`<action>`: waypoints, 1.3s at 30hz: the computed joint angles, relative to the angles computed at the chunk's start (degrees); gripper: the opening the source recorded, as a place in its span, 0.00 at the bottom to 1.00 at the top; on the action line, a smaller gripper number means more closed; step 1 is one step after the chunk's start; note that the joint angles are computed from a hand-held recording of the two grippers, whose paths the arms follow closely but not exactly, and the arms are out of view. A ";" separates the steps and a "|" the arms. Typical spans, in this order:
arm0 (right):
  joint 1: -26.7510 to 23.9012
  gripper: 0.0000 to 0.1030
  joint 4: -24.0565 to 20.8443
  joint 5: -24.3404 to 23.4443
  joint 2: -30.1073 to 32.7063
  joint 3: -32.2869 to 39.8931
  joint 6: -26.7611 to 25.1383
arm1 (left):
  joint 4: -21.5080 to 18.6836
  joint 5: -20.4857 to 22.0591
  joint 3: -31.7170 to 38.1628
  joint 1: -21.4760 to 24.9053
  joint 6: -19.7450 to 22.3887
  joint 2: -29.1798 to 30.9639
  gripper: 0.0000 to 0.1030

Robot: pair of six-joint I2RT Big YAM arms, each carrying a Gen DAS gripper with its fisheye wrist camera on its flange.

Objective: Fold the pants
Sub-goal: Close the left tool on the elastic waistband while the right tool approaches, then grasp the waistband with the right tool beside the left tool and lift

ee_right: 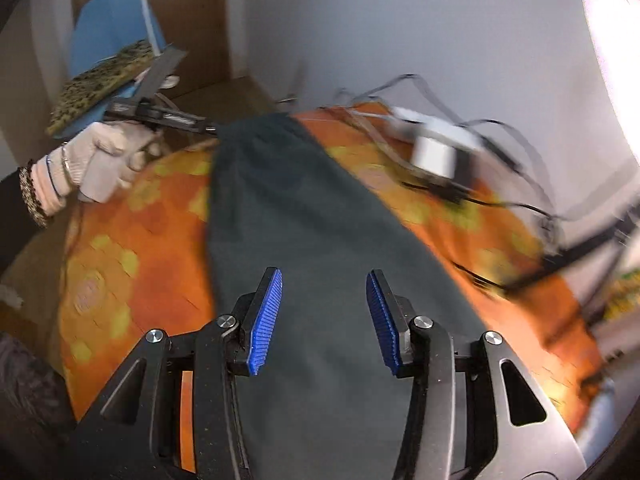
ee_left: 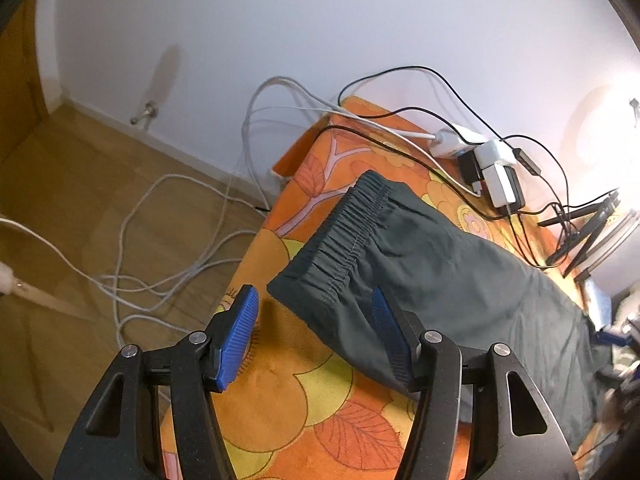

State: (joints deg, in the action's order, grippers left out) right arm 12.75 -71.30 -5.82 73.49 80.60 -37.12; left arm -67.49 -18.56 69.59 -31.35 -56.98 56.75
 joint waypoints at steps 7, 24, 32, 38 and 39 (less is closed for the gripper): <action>9.74 0.45 4.30 2.49 3.72 -4.27 4.64 | 2.48 4.17 -1.20 3.37 1.85 0.38 0.58; 9.31 0.47 4.86 -1.66 17.25 8.51 25.08 | 5.89 -12.75 -1.67 -4.14 3.88 2.72 0.12; 10.35 0.59 1.79 -7.37 29.64 22.70 40.13 | 8.94 -17.35 -0.98 -8.50 9.76 2.89 0.11; 11.92 0.59 -0.47 -5.88 35.31 26.76 42.08 | 9.36 -18.21 0.42 -10.51 14.65 4.49 0.11; 12.04 0.59 -1.30 -6.06 36.10 27.13 42.04 | 9.56 -17.88 0.46 -10.58 15.01 4.57 0.11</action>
